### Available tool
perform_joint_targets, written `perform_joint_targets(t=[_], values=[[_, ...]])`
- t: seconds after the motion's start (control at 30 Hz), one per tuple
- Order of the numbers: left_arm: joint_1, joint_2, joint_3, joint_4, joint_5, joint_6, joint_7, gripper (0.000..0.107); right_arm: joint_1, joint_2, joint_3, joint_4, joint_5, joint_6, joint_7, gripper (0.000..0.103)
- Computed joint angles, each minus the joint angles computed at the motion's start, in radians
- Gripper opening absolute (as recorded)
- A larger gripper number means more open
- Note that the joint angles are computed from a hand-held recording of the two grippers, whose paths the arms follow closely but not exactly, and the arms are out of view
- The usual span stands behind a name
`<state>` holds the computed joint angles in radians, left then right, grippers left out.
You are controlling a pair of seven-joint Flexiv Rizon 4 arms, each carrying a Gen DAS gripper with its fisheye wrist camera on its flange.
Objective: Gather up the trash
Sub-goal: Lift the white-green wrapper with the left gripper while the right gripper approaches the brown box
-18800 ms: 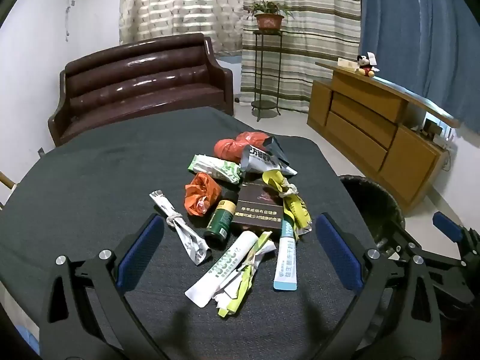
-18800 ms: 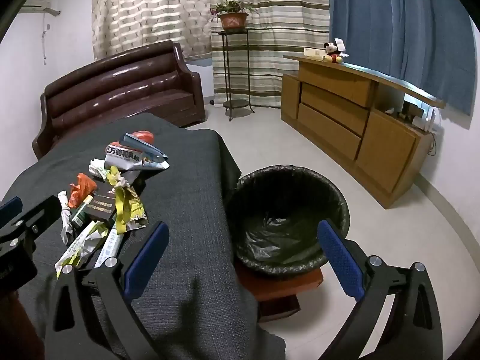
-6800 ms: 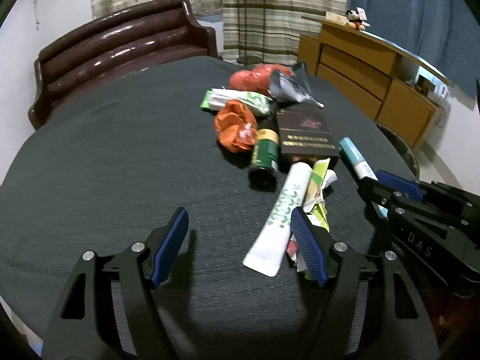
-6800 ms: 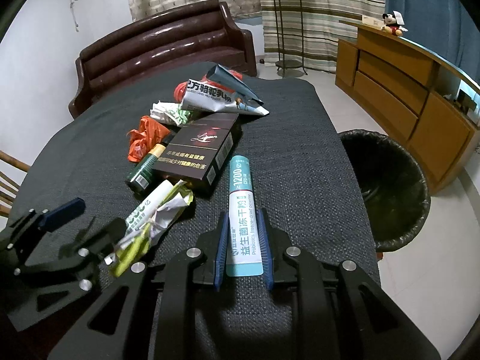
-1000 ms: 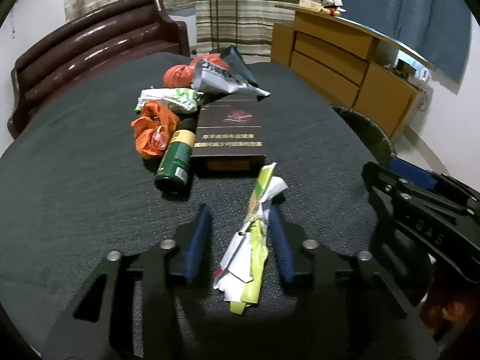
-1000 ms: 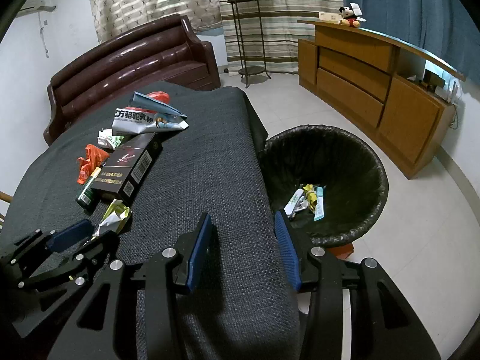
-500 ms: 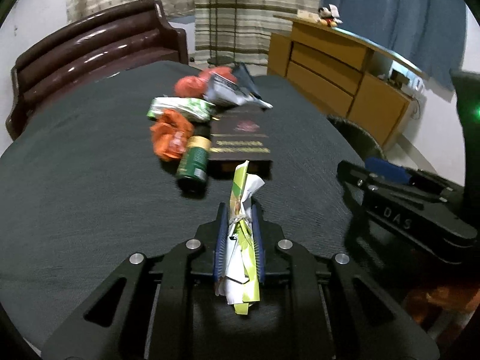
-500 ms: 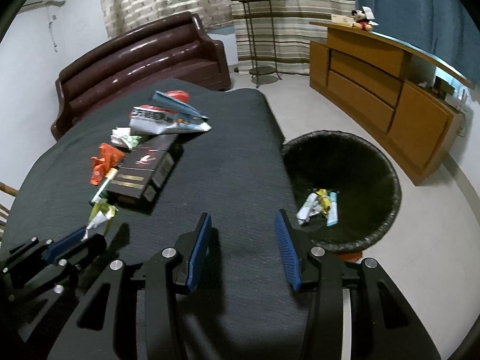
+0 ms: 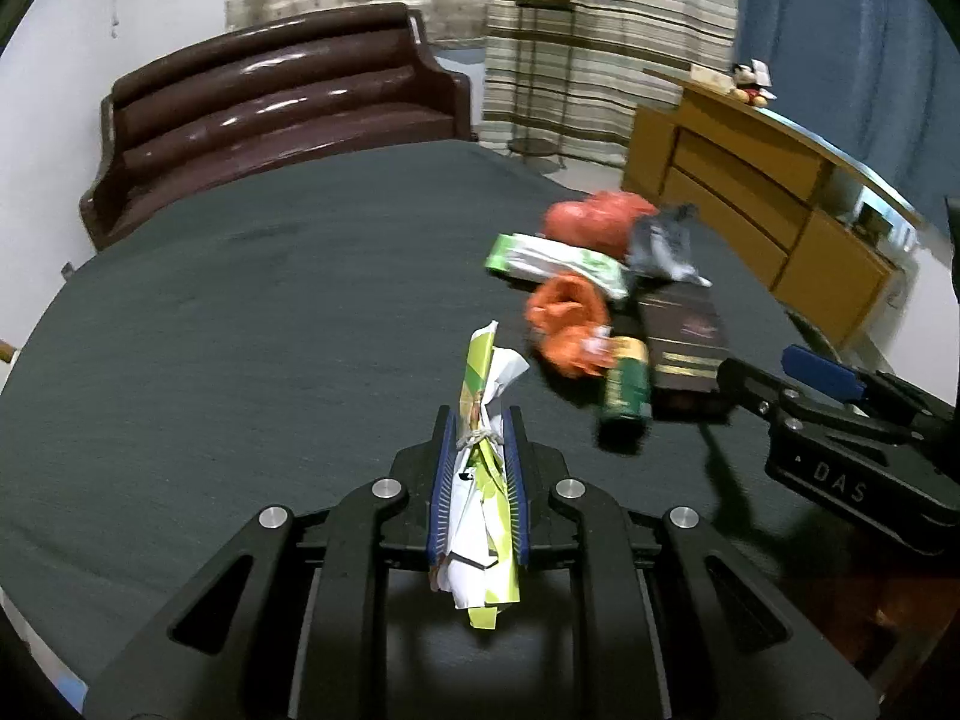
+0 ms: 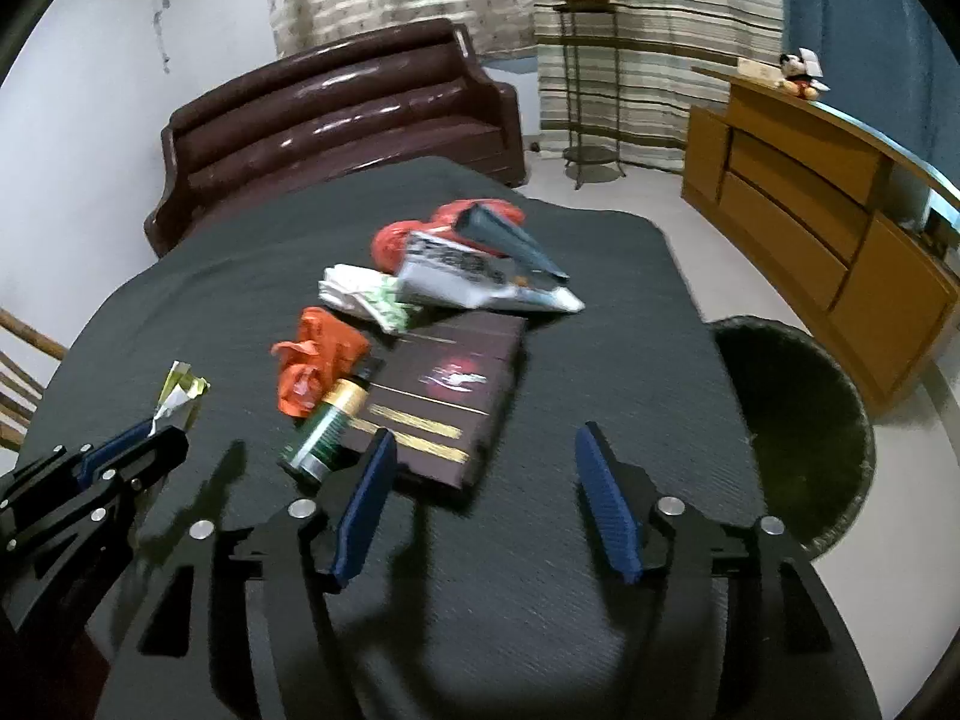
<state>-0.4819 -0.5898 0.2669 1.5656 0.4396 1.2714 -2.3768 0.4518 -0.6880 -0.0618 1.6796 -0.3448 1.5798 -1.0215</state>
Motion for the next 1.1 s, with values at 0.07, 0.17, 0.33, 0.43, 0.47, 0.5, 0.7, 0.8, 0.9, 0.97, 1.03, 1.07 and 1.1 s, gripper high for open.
perform_joint_targets(t=[0.07, 0.17, 0.33, 0.43, 0.47, 0.5, 0.7, 0.8, 0.9, 0.97, 1.03, 1.07, 1.1], values=[[0.01, 0.002, 0.001, 0.009, -0.003, 0.006, -0.001, 0.016, -0.009, -0.019, 0.026, -0.038, -0.004, -0.032, -0.008, 0.063], [0.022, 0.003, -0.003, 0.018, -0.01, 0.015, 0.003, 0.016, -0.007, -0.036, 0.036, -0.073, -0.008, -0.067, -0.007, 0.067], [0.038, -0.001, -0.016, 0.03, -0.037, 0.03, 0.024, 0.016, 0.003, -0.034, 0.015, -0.072, -0.022, -0.082, -0.001, 0.072], [0.044, -0.007, -0.018, 0.03, -0.055, 0.037, 0.039, 0.016, 0.03, -0.021, -0.039, -0.049, -0.034, -0.078, 0.032, 0.072], [0.043, -0.009, -0.016, 0.03, -0.059, 0.039, 0.041, 0.016, 0.039, -0.019, -0.057, -0.045, -0.039, -0.089, 0.047, 0.072], [0.043, -0.012, -0.015, 0.027, -0.064, 0.041, 0.044, 0.016, 0.027, -0.017, -0.048, -0.045, -0.037, -0.095, 0.052, 0.072], [0.038, -0.019, -0.006, 0.027, -0.084, 0.051, 0.06, 0.016, -0.012, -0.03, -0.001, -0.07, -0.042, -0.09, 0.039, 0.072], [0.038, -0.022, -0.005, 0.026, -0.095, 0.053, 0.072, 0.016, -0.038, -0.039, 0.045, -0.095, -0.044, -0.121, -0.002, 0.072], [0.04, -0.027, -0.011, 0.02, -0.108, 0.047, 0.087, 0.016, -0.048, -0.052, 0.059, -0.119, -0.041, -0.151, -0.024, 0.072], [0.04, -0.031, -0.013, 0.016, -0.115, 0.044, 0.094, 0.016, -0.064, -0.061, 0.088, -0.138, -0.029, -0.178, -0.047, 0.072], [0.039, -0.036, -0.013, 0.01, -0.121, 0.04, 0.098, 0.016, -0.06, -0.06, 0.087, -0.136, -0.028, -0.179, -0.059, 0.064], [0.04, -0.038, -0.015, 0.008, -0.125, 0.038, 0.101, 0.016, -0.052, -0.058, 0.076, -0.131, -0.031, -0.175, -0.058, 0.06], [0.038, -0.039, -0.014, 0.009, -0.127, 0.038, 0.1, 0.016, -0.053, -0.056, 0.08, -0.128, -0.029, -0.175, -0.065, 0.057]])
